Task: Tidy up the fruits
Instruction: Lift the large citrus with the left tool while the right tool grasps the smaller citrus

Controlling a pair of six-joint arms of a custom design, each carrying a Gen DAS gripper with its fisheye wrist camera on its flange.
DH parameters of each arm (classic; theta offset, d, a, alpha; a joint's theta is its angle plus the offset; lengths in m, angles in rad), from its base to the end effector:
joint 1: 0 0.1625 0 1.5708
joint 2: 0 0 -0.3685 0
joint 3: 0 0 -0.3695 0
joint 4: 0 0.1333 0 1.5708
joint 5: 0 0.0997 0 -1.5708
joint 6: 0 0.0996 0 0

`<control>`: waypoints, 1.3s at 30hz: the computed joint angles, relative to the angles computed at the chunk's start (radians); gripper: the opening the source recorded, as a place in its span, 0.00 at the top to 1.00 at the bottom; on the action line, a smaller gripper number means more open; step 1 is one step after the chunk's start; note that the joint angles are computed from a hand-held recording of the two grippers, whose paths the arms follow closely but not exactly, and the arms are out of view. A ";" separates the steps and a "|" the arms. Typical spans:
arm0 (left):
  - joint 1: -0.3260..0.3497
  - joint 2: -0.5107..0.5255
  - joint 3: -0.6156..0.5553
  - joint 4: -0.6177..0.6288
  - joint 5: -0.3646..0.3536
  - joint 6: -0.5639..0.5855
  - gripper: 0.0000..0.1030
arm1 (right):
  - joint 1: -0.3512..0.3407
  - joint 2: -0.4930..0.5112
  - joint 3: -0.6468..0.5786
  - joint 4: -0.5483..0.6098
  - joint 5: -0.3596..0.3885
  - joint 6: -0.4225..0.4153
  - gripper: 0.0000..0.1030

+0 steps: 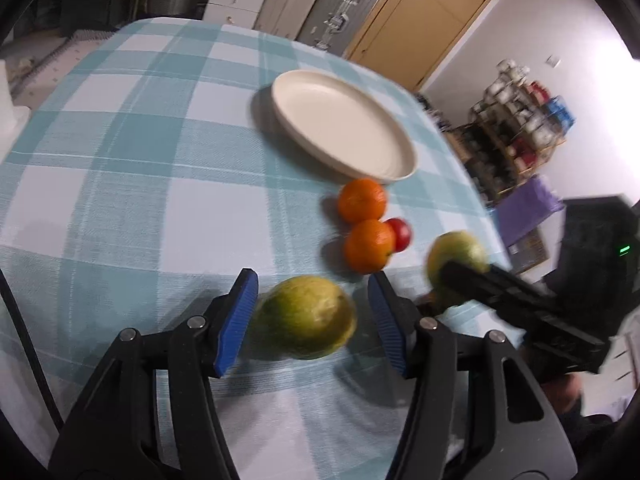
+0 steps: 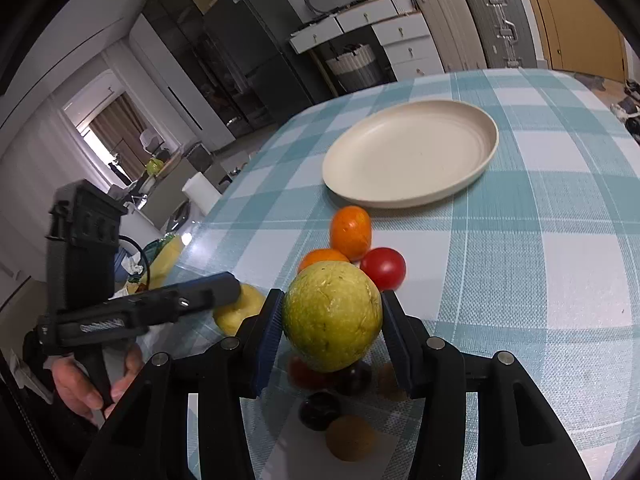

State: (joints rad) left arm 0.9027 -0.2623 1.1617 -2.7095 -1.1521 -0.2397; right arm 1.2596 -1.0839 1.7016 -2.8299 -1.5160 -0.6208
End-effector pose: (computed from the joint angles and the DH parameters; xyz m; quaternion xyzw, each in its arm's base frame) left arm -0.2998 -0.6604 -0.0960 0.1822 0.9543 -0.1954 0.1342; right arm -0.0556 -0.6261 0.2541 0.1548 -0.9360 0.2932 0.1184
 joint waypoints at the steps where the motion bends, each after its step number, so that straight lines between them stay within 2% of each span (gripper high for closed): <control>1: -0.002 0.003 -0.004 0.013 0.011 -0.002 0.47 | 0.000 -0.003 0.003 -0.002 0.004 -0.002 0.53; 18: -0.013 0.031 -0.047 0.063 0.027 0.030 0.50 | -0.011 -0.034 0.023 -0.029 0.048 -0.015 0.53; 23: -0.006 0.036 -0.087 0.085 0.000 0.041 0.50 | -0.008 -0.026 0.003 -0.025 0.048 -0.020 0.53; 26: 0.012 0.037 -0.112 0.090 -0.054 0.028 0.50 | -0.008 -0.020 -0.007 -0.022 0.051 -0.017 0.53; 30: 0.013 0.041 -0.146 0.095 -0.053 0.042 0.50 | -0.005 -0.011 -0.032 -0.010 0.055 -0.023 0.53; 35: 0.021 0.073 -0.262 0.171 -0.078 0.053 0.50 | 0.006 0.009 -0.078 -0.003 0.048 -0.024 0.53; 39: 0.032 0.145 -0.453 0.296 -0.109 0.059 0.50 | 0.020 0.035 -0.143 0.010 0.033 -0.034 0.53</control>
